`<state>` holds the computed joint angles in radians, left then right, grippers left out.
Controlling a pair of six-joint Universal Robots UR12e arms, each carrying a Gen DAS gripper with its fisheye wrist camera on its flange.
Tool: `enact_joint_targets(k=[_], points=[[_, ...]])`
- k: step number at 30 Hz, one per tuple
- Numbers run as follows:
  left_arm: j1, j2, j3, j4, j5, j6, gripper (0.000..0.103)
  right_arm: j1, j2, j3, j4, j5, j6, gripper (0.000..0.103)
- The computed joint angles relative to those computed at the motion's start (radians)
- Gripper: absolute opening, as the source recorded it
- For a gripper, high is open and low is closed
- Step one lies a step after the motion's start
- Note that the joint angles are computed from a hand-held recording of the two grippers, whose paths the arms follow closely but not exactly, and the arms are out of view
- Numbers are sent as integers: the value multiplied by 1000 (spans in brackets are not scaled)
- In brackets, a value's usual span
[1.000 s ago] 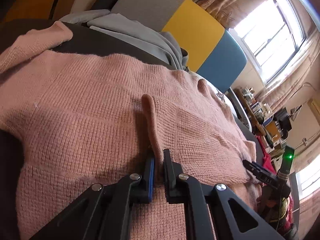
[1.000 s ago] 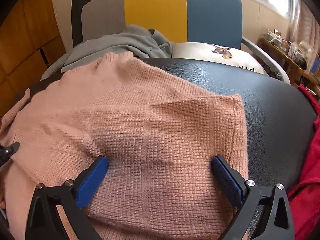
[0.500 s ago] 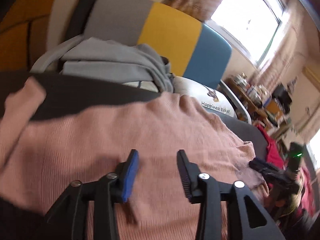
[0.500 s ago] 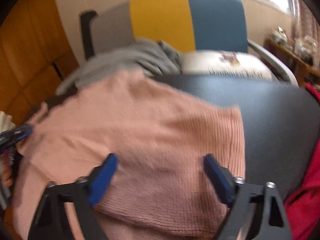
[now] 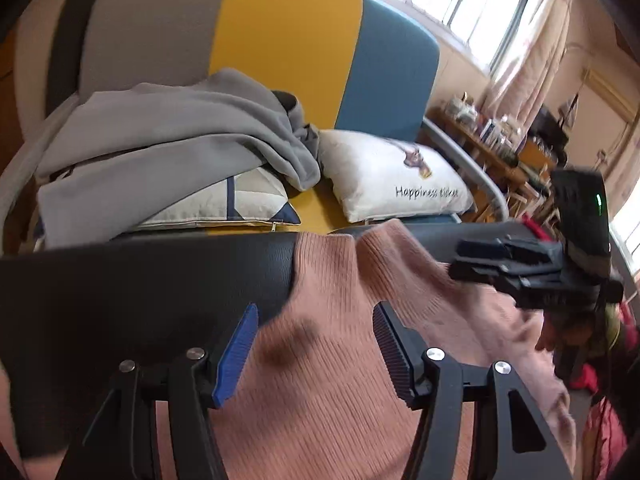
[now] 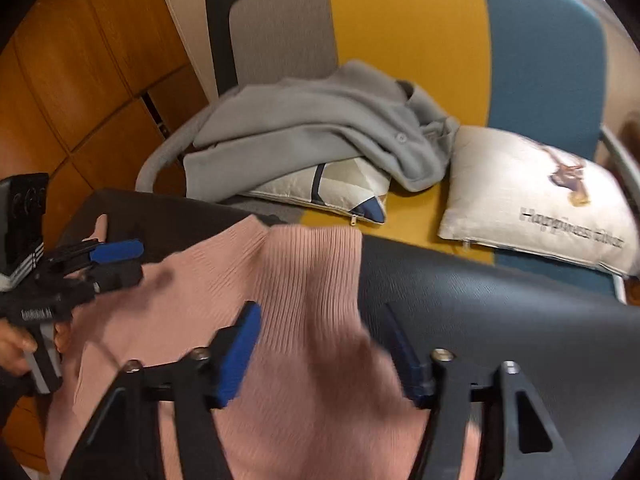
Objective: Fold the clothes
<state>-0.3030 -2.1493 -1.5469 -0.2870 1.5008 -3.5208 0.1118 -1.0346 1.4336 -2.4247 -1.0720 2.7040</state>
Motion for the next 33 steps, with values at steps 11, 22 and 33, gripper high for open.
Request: enact_joint_targets(k=[11,22,33], points=[[11,-94,150,-146,-58,48,26,32,114,-175,155,-49,-54,32],[6,0,-1,145,-93,-48,4,-10,42,-91,124,144,-34,11],[-36,86,-174,281,-118,-123,4,-77,-119,166,87,281,-88,11]])
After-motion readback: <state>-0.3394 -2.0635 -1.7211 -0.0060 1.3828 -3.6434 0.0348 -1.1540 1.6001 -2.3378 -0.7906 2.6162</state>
